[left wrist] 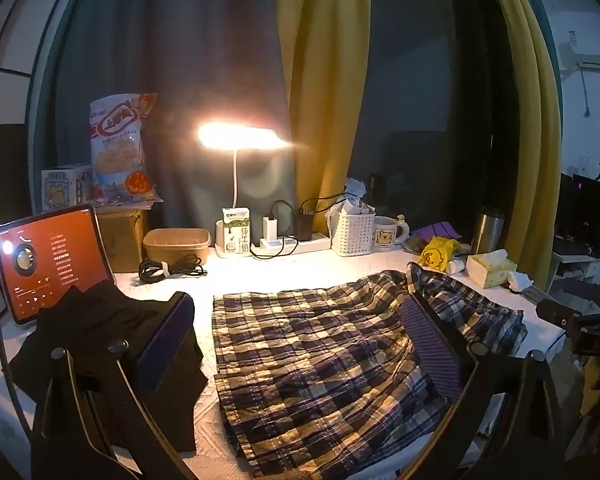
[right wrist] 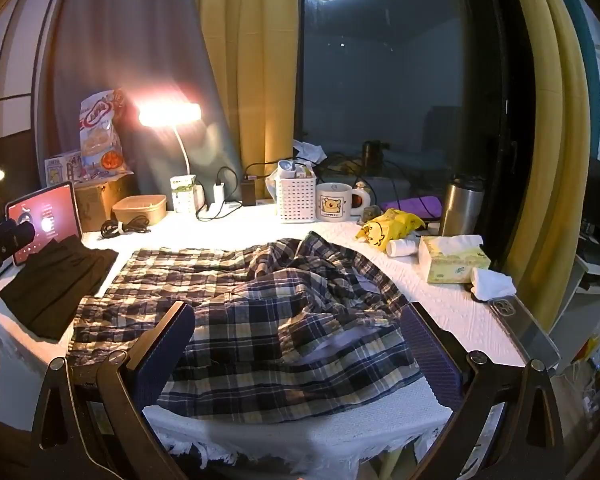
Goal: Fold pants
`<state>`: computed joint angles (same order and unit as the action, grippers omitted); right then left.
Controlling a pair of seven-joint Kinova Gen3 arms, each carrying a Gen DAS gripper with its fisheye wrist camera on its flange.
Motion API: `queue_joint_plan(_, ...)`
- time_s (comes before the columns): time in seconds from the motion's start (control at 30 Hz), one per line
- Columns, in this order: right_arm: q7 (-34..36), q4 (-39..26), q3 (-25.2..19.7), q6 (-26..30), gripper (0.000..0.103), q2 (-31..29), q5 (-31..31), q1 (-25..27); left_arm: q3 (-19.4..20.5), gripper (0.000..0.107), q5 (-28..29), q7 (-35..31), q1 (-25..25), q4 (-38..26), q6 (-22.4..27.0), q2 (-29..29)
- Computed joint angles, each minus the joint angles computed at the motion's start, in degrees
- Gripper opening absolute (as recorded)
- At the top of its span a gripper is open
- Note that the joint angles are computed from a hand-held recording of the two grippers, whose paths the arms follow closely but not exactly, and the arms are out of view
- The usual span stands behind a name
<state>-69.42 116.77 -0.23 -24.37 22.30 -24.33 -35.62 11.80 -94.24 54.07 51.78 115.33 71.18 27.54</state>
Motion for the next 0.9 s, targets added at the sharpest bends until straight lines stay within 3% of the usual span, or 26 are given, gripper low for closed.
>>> queue_joint_plan(0.9,0.2,-0.4,0.1,0.5,0.103,-0.1,-0.2,-0.1,0.2,0.102,0.2,-1.4,0.0,-0.2,-1.0,-0.2)
